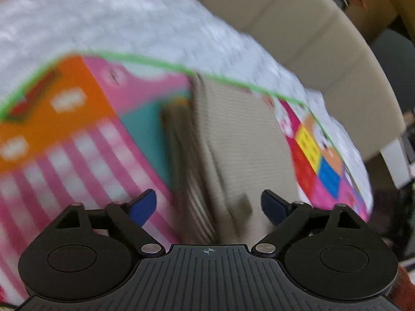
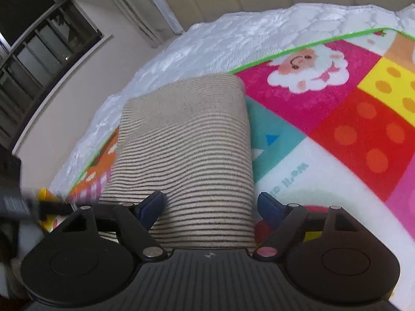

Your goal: Fold clothes

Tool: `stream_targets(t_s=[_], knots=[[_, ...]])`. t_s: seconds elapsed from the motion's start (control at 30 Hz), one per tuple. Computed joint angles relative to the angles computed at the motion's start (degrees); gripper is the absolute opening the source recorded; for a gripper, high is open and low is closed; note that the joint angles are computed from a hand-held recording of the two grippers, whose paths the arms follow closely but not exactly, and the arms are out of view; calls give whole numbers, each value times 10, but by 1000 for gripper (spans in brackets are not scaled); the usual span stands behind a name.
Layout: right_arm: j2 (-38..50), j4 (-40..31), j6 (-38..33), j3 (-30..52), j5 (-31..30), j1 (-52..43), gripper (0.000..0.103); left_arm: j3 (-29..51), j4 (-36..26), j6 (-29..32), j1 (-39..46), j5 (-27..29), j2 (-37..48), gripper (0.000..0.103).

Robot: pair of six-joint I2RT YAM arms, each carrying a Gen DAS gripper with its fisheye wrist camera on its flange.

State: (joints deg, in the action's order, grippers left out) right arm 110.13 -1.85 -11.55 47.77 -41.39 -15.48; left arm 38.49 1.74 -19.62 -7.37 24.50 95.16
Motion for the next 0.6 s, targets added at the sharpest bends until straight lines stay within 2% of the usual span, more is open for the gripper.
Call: stream_targets(t_s=[0.03, 0.07, 0.1, 0.13, 0.17, 0.2, 0.27, 0.4, 0.5, 0.6], knots=[[9, -4, 4, 8, -4, -4, 80, 1, -4, 0, -11, 4, 7, 91], [17, -7, 9, 15, -8, -7, 80, 1, -7, 2, -22, 7, 16, 85], [26, -11, 13, 23, -12, -10, 80, 0, -3, 12, -31, 6, 25, 73], [31, -11, 9, 28, -18, -12, 77, -5, 10, 22, -43, -4, 32, 70], [34, -9, 1, 30, -26, -14, 64, -12, 30, 29, -49, -13, 37, 67], [34, 8, 6, 30, -25, -11, 63, -14, 49, 28, -49, -11, 45, 64], [33, 60, 31, 26, -9, -3, 60, -8, 86, 6, -37, 8, 71, 62], [76, 136, 108, 70, 38, 12, 60, 33, 161, -32, -44, 1, 138, 61], [117, 167, 147, 108, 47, 17, 62, 80, 193, -50, -57, -24, 180, 61], [140, 210, 155, 107, 45, 22, 65, 102, 220, -51, -51, -20, 209, 61]])
